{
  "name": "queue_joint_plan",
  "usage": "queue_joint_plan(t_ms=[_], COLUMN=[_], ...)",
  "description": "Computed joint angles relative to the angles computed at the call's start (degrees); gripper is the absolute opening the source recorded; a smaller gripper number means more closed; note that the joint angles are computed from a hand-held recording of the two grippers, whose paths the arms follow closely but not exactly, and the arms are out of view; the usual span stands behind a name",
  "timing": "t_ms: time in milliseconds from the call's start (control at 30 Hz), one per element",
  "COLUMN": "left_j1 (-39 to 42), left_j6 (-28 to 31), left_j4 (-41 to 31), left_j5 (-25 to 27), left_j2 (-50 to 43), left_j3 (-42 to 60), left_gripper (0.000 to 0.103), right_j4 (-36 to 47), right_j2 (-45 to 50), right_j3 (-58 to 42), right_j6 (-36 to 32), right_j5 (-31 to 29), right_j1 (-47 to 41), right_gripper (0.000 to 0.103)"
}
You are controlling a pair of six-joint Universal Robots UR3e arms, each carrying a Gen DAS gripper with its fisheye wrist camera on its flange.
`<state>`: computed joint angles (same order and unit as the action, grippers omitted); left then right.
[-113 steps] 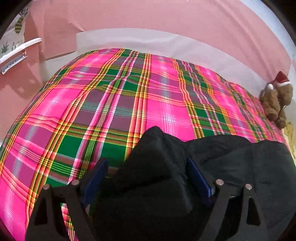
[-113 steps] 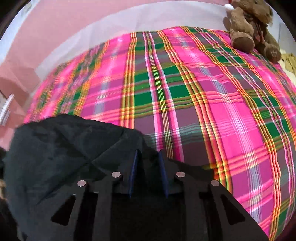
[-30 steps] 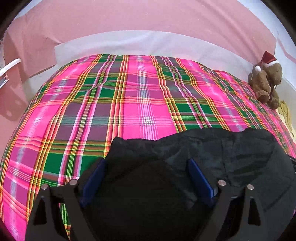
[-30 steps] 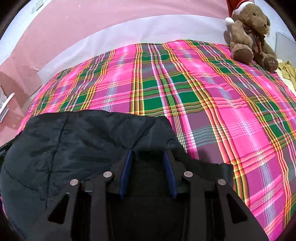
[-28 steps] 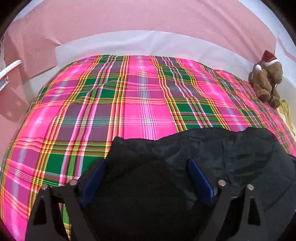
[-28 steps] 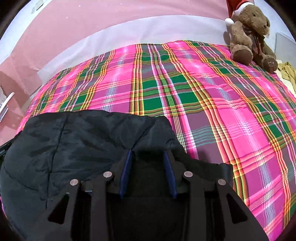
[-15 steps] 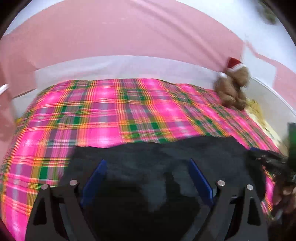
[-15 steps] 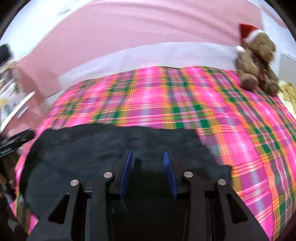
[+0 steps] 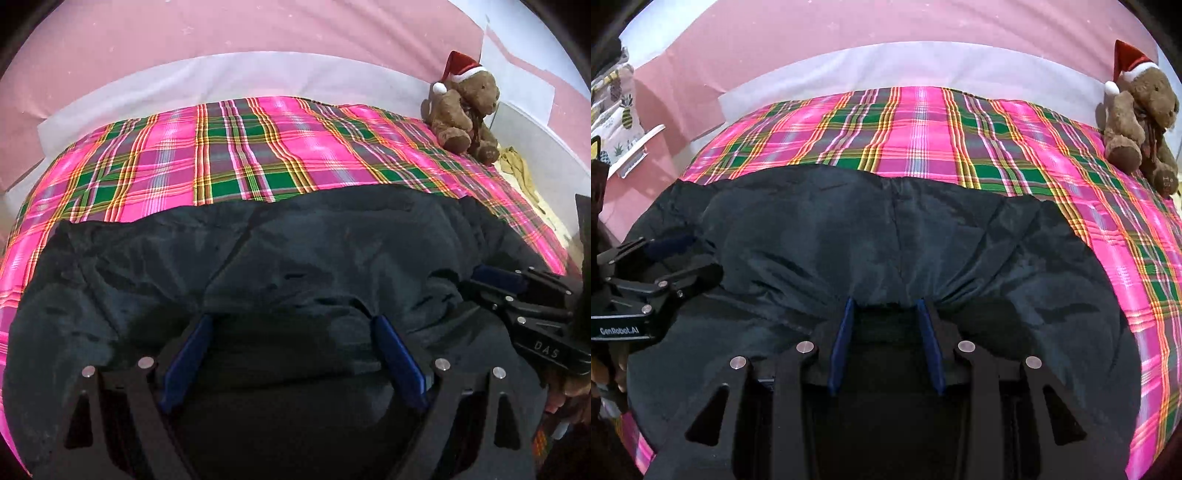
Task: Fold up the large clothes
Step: 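Press and smooth the folded jacket with both tools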
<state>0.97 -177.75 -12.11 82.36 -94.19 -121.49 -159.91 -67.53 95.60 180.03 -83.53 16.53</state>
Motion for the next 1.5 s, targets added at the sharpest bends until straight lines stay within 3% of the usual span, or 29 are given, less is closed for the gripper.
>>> queue_joint_plan(t_ms=[267,400,500,700,767,867,1000,1133,1333,1400,1500], left_j1=[-2.43,0.01,2.25,-0.16,-0.13,-1.06,-1.70,1.67,6.02,4.24,0.28], left_j6=[-1.03,-0.74,-0.21,-0.10,-0.32,-1.22,-1.16,-0.99,1.90,1.57,-1.34], left_j4=[1.59,-7.18,-9.65,-14.64,-12.42,-10.13,-12.18,-11.40,-8.70,-7.59,-2.15], left_j5=[4.14,0.18,-2.71,2.63,2.86,4.48,5.80,0.35,-8.80,-7.78,-2.78], left_j2=[-2.80,2.64,5.80,-6.96,-10.14,-13.21,-13.12,-2.00,22.34,22.93,14.36], left_j3=[1.42,3.11,4.80,18.19,18.83,19.84,21.22,12.59,-8.63,-11.45,-10.61], left_gripper=[0.092,0.089,0.088,0.089,0.089,0.089,0.088,0.087,0.087,0.087,0.089], right_j4=[0.09,4.38,6.36,17.40,21.17,18.64,19.14,16.68,6.81,5.36,3.97], right_j2=[1.15,-1.65,-4.68,4.60,9.63,11.79,13.48,5.13,-15.26,-18.62,-14.55], right_j3=[-0.78,-1.87,-2.94,-19.31,-24.71,-24.44,-26.40,-18.39,5.04,10.35,10.44], right_j6=[0.33,0.94,1.23,2.50,3.02,3.81,4.09,5.67,3.50,2.66,2.53], right_j5=[0.52,1.09,2.59,0.88,-0.13,-0.13,-2.02,0.33,4.85,4.60,2.72], right_j1=[-0.22,-0.54,-1.53,-1.40,-1.52,-1.89,-1.02,-2.89,-3.01,-1.42,0.38], right_gripper=[0.036,0.036,0.037,0.037,0.037,0.037,0.038,0.039,0.039,0.039,0.040])
